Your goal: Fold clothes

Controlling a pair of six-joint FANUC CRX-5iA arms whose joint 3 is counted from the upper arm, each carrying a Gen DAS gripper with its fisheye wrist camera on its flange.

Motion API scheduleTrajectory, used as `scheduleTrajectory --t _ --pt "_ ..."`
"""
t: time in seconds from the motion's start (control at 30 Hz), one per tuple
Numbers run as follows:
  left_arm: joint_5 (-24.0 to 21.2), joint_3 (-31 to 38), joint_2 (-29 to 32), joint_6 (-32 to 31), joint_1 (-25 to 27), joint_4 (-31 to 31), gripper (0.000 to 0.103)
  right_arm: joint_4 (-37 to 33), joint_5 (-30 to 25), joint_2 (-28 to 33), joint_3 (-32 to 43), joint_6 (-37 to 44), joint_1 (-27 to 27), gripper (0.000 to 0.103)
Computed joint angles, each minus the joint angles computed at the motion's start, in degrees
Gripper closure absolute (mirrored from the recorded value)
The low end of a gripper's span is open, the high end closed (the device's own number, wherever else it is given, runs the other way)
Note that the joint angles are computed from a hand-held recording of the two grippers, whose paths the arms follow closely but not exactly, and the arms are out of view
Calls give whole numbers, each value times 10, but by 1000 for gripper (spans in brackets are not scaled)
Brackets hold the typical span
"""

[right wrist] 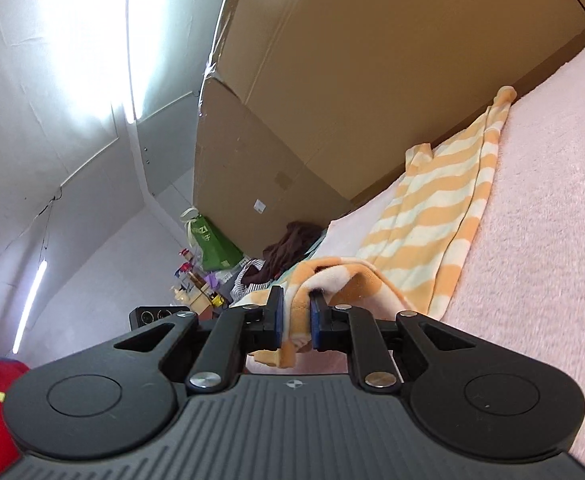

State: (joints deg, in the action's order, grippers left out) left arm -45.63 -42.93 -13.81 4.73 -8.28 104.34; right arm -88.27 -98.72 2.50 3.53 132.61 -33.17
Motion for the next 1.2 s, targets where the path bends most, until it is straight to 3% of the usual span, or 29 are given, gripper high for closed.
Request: scheduleTrajectory --t 0.2,0.3,0.33,0.37,0.47,0.57,0.63,0.7,0.83,0.9,0.93,1.03,1.1,1.2 --pt "4 63 64 76 18 -37 89 5 54 18 16 -34 28 83" --pt "-5 84 90 118 29 -56 81 6 77 22 19 -46 37 71" --pt "-9 90 97 129 33 -60 75 7 88 21 18 -49 39 60" --pt "-13 95 104 140 36 -65 69 4 95 22 17 -52 40 58" --pt "-17 106 113 155 42 -66 60 -7 114 26 17 -60 42 58" --pt "10 96 96 118 38 -32 41 7 143 12 11 -50 48 58" --pt "27 86 82 80 34 1 38 29 171 -7 3 -29 55 58" --pt "33 82 71 65 40 -6 37 55 199 -28 -8 -8 65 58" --pt "35 91 70 94 53 -85 37 92 237 -52 -17 8 90 58" --pt "56 97 72 99 42 -115 37 119 263 -64 -16 9 113 58" --pt "90 99 69 107 31 -140 37 143 284 -71 -16 5 131 59" --pt "181 114 70 192 16 -272 41 267 383 -98 -26 -37 215 62" --pt "218 109 63 193 3 -287 39 333 437 -107 -39 -81 256 70" --pt "254 102 50 190 -6 -304 38 343 451 -111 -44 -124 259 70"
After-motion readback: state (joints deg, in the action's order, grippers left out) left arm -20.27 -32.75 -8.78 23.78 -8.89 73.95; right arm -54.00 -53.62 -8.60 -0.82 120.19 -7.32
